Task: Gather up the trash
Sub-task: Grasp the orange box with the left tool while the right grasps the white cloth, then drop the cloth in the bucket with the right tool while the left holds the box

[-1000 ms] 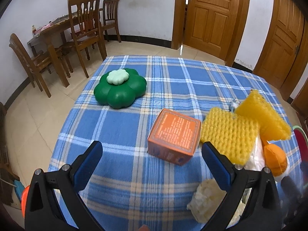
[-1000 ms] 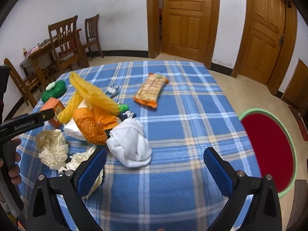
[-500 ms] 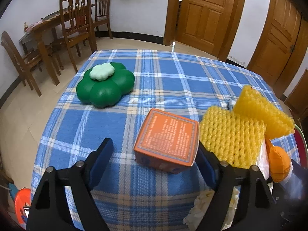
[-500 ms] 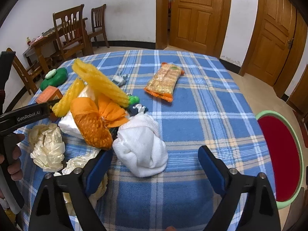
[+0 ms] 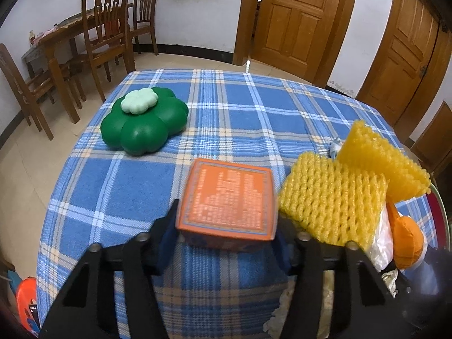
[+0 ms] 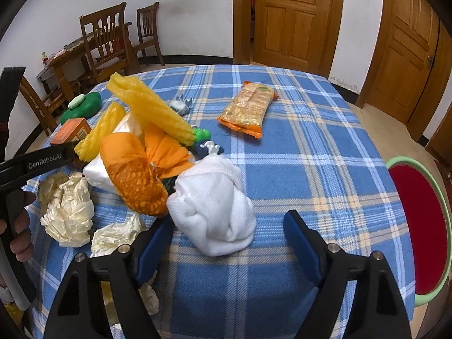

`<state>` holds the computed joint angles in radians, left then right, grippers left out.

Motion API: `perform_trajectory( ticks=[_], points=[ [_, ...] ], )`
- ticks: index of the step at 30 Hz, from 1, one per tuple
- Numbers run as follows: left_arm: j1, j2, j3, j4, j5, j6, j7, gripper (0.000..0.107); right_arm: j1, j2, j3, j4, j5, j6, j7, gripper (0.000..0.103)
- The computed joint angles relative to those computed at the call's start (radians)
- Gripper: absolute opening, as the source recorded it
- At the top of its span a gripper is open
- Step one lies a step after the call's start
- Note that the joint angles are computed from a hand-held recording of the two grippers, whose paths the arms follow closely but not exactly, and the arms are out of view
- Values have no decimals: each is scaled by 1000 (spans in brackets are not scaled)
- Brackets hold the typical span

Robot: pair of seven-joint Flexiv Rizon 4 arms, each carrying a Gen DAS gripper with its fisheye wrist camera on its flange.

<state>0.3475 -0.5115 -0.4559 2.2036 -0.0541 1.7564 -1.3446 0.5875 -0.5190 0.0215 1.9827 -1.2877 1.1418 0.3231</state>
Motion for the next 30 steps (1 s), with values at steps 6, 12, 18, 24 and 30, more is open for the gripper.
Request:
perform_trajectory(
  ticks=[6,12,18,24,30],
  points=[
    [53,4,-50,23,23,20,-7,54,15,15,1,9,2,-25,24,61],
    [139,38,-129,72,69,46,-45,54,-28,34,2,32,-86,59,124,27],
    [233,80,-225,115,121,53,-84,54,-66,60,13,56,-172,95,211,20],
    [338,120,-349,151,156,50,-107,54,-105,117,50,100,-256,72,295,19],
    [420,157,-466,184,185,49,-127,54,-141,174,87,145,-308,38,364,19]
  ],
)
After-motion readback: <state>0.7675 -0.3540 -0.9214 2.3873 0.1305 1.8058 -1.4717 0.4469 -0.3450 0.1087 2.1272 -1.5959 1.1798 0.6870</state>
